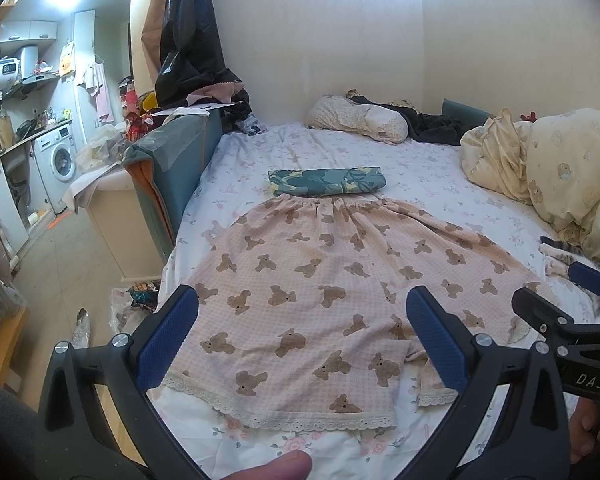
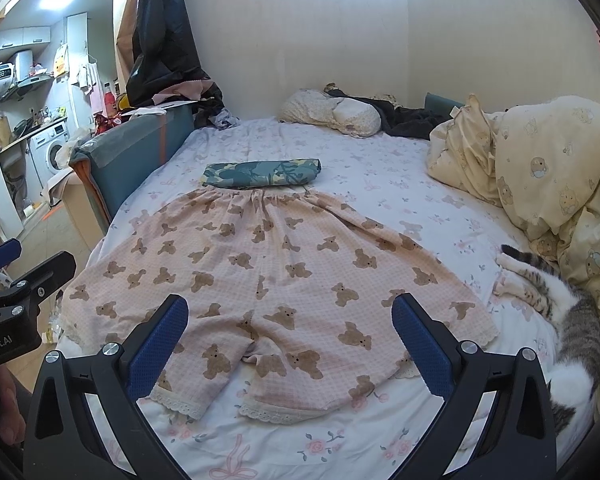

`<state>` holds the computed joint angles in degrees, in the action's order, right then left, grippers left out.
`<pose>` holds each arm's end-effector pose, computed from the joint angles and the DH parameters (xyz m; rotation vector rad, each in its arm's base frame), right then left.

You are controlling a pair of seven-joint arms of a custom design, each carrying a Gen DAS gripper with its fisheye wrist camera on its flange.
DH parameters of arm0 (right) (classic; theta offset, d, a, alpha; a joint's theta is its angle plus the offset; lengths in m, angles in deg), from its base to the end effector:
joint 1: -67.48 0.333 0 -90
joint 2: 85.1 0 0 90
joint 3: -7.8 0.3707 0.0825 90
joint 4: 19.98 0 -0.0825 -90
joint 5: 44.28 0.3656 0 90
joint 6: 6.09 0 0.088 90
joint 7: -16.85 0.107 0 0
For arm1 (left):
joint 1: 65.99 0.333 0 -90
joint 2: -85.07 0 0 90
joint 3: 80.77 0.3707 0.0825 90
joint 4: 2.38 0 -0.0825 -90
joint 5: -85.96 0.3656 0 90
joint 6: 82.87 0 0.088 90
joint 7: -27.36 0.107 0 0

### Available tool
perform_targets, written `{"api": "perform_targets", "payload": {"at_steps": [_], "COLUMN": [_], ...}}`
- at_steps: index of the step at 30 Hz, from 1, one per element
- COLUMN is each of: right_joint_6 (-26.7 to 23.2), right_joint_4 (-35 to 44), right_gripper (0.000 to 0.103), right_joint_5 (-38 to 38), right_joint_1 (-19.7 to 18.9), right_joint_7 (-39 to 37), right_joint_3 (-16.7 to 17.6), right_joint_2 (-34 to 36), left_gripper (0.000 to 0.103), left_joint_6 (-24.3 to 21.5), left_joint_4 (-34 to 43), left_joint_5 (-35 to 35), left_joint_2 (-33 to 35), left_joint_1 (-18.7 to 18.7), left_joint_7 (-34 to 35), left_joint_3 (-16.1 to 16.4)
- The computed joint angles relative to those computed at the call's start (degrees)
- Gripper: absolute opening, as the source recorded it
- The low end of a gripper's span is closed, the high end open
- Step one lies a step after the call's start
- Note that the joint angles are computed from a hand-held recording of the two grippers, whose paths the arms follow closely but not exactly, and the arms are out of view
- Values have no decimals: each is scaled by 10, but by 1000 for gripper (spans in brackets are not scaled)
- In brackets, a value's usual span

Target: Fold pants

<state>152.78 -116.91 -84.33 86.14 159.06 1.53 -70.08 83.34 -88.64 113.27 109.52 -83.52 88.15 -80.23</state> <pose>0.6557 0.1828 0.5914 -1.5621 1.7734 -0.8665 0.6947 -0.2427 0.5898 -1.4683 1.7866 -0.9500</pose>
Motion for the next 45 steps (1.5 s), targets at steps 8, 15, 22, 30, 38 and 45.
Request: {"api": "perform_targets", "payload": {"at_steps": [8, 15, 22, 30, 38, 45], "right_joint_6": [1, 2, -57, -261, -292, -117], "right_joint_4": [-1, -1, 33, 147, 176, 112], "right_gripper": [103, 103, 103, 99, 20, 2], "right_joint_5": [1, 22, 307, 403, 360, 387], "right_joint_1": [0, -6, -107, -167, -196, -194], "right_joint_7": [-3, -14, -142, -73, -84, -169], "right_joint_3": [-1, 6, 53, -16, -9, 28], "right_joint_2": [0, 2, 32, 138, 179, 124], "left_gripper": [102, 102, 102, 102, 102, 102], "left_joint_6": [0, -26, -138, -215, -262, -272], "left_joint_4": [0, 10, 85, 148, 212, 225], "left_joint_5": [0, -22, -42, -75, -109, -136], "left_joint_2": [0, 2, 40, 78, 111, 114], "left_joint_1": [-1, 12, 14, 22, 28, 37], "left_joint_7": [0, 21, 28, 39, 57, 62], "left_joint_3": [1, -16, -21, -36, -47, -55]}}
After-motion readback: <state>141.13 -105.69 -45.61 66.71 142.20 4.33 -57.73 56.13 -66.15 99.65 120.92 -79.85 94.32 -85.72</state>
